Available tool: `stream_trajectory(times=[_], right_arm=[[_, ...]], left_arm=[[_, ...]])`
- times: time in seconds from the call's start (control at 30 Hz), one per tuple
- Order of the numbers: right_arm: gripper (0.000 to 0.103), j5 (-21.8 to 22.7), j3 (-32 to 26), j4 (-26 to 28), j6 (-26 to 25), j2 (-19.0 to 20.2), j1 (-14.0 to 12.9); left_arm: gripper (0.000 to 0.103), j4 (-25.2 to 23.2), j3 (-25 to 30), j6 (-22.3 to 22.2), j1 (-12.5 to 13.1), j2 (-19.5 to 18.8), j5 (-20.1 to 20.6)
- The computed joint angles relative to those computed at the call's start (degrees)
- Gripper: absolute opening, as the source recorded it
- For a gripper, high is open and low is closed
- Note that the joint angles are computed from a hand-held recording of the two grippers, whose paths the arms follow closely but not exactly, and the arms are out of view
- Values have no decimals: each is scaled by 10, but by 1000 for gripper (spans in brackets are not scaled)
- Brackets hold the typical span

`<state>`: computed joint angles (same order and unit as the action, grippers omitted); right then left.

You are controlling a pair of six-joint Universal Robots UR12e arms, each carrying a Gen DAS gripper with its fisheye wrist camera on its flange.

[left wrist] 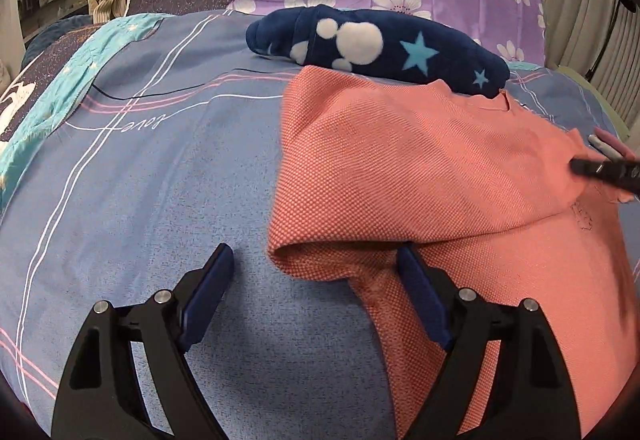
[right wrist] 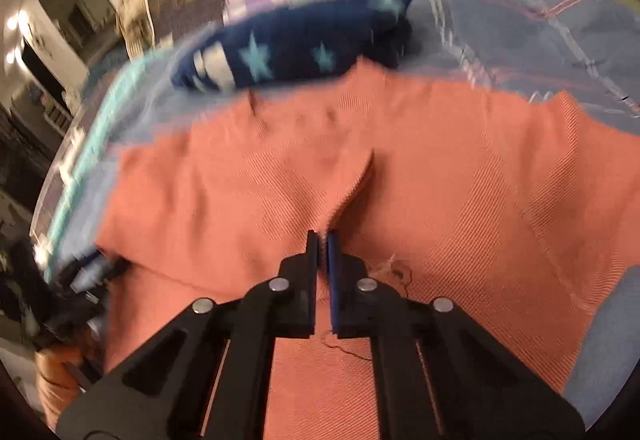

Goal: Fold small clothes

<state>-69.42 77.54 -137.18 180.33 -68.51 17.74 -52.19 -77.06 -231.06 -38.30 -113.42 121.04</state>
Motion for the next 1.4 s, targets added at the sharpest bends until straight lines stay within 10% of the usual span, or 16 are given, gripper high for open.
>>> stream_trajectory(times=[0.13, 0.33, 0.5, 0.77, 1.1, 1.4], right_arm=[[4, -27, 26, -77, 8, -29, -13], [6, -101, 23, 25, 7, -22, -31], [8, -92, 39, 31, 33, -22, -41], [28, -72, 7, 16, -16, -12, -13], [44, -32, -227, 209, -191, 104, 83], [44, -170, -469, 388, -252, 249, 163]], left_arm=[[84, -24, 12, 6, -13, -5, 39], [83, 6, 13, 59, -25, -9, 42], [50, 19, 9, 66, -21, -8, 23], [42, 27, 7, 66, -18, -9, 16], [41, 73, -11, 72, -10, -3, -16], [41, 93, -18, 80, -10, -3, -19]])
